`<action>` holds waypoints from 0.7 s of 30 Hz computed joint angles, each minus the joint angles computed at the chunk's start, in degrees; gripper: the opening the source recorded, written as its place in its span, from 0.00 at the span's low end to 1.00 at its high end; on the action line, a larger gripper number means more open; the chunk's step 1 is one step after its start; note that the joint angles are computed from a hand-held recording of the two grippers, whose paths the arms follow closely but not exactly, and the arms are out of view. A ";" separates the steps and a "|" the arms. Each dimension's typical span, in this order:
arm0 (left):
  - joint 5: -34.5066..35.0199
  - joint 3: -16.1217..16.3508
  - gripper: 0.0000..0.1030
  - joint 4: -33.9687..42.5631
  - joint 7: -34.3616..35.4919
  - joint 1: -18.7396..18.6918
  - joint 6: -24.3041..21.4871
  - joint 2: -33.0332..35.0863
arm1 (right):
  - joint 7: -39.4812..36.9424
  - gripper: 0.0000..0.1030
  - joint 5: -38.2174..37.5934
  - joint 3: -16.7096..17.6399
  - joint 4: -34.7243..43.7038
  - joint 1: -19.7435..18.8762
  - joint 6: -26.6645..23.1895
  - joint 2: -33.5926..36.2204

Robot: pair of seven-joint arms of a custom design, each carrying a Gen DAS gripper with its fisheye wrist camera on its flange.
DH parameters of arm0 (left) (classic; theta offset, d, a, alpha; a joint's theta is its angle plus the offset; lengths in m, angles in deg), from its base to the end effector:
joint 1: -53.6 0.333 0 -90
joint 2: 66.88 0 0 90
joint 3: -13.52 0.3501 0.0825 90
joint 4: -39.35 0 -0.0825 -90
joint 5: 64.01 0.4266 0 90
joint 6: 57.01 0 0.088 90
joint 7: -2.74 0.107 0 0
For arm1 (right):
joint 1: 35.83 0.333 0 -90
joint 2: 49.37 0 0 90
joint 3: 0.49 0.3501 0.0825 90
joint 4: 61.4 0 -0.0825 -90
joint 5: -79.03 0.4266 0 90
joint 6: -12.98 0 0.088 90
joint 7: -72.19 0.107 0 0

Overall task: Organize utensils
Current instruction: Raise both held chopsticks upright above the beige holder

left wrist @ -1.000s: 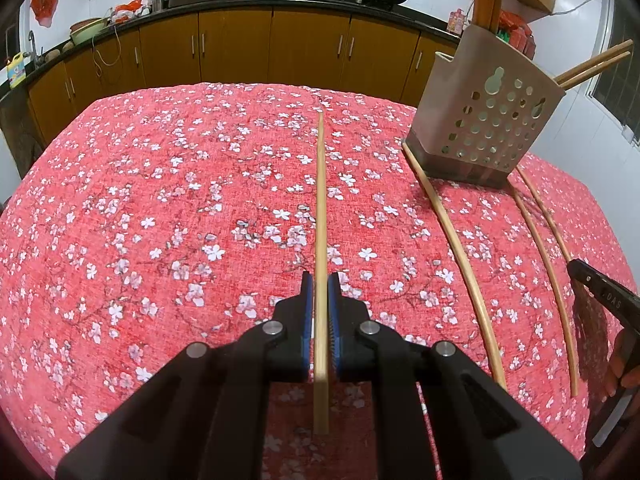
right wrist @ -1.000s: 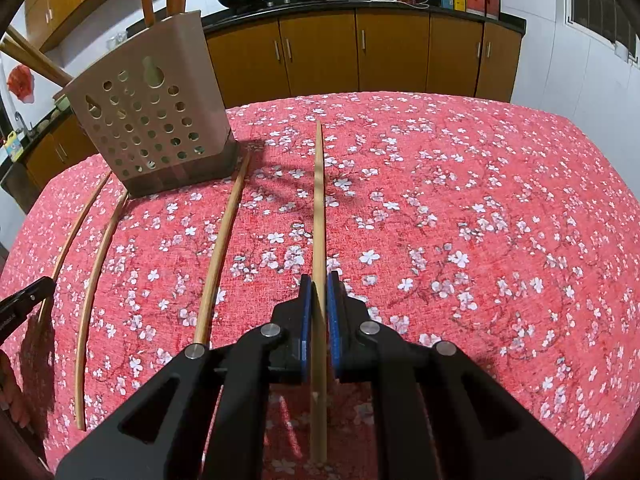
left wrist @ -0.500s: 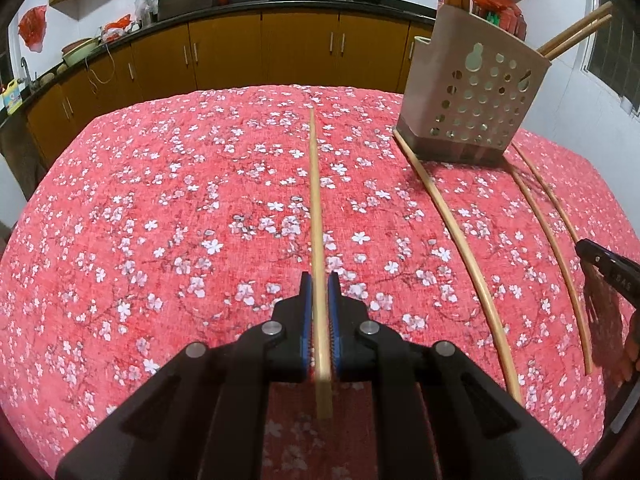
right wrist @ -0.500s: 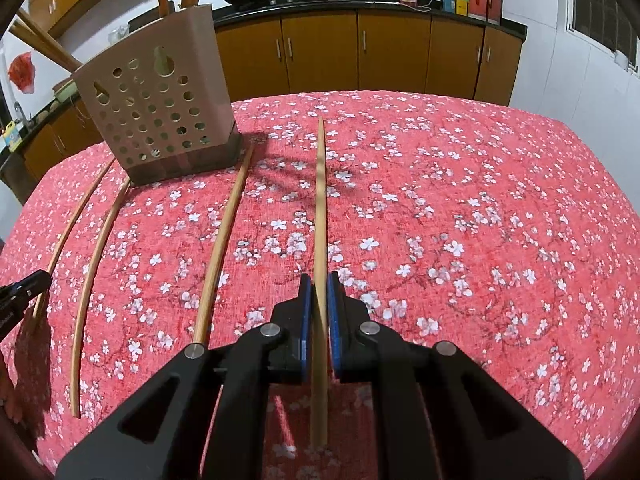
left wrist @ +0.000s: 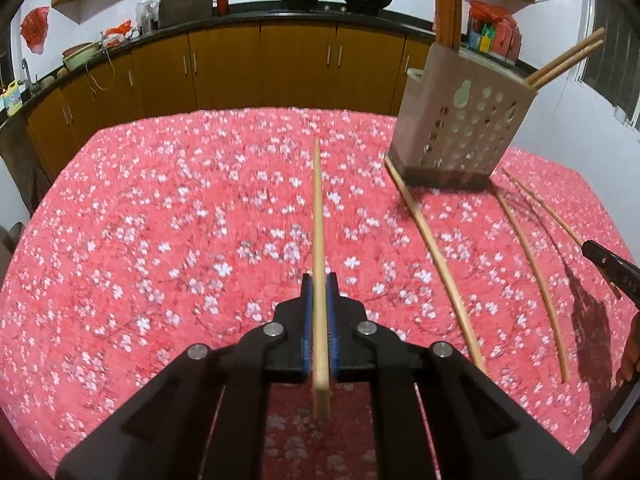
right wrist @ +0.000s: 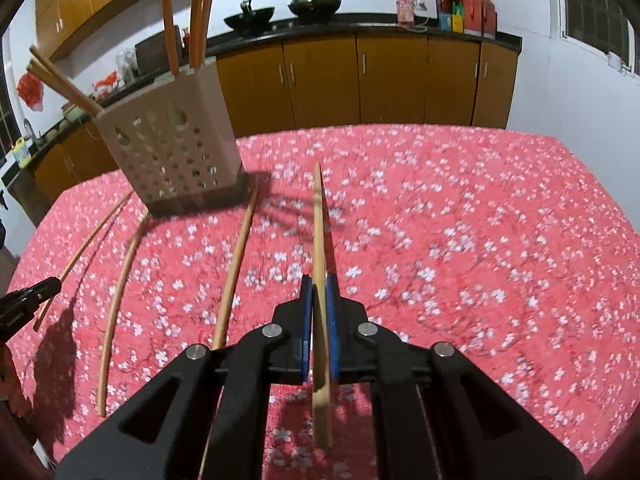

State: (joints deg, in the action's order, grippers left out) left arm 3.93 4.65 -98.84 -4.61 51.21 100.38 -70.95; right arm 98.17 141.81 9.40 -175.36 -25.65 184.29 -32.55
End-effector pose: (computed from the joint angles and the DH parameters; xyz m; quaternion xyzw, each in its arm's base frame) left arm 0.5094 -0.1395 0.3680 -0.7945 0.4902 -0.2137 0.2879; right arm 0.6513 0.1635 0.3744 -0.7669 0.5056 -0.1577 0.3624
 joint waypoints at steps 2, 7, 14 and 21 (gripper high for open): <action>0.57 -0.11 0.07 -0.08 -0.46 0.03 -0.23 -0.74 | -1.72 0.08 1.77 0.64 0.13 -0.66 0.08 -0.36; 1.57 -0.48 0.07 -0.21 -1.47 0.20 -0.76 -2.15 | -5.59 0.08 6.11 1.06 0.83 -1.03 0.08 -0.61; 1.69 -0.78 0.07 -0.24 -1.66 0.41 -1.03 -2.92 | -6.91 0.08 7.46 0.31 1.39 -0.28 0.22 -0.41; 5.64 -1.42 0.07 -0.38 -4.82 1.20 -1.76 -6.68 | -20.99 0.08 23.62 1.41 3.79 -1.62 -0.02 -2.51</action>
State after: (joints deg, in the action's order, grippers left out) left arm 9.57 3.24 -99.22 -9.43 52.40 98.62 -77.63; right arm 77.18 165.43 10.80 -171.58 -27.27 184.26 -35.06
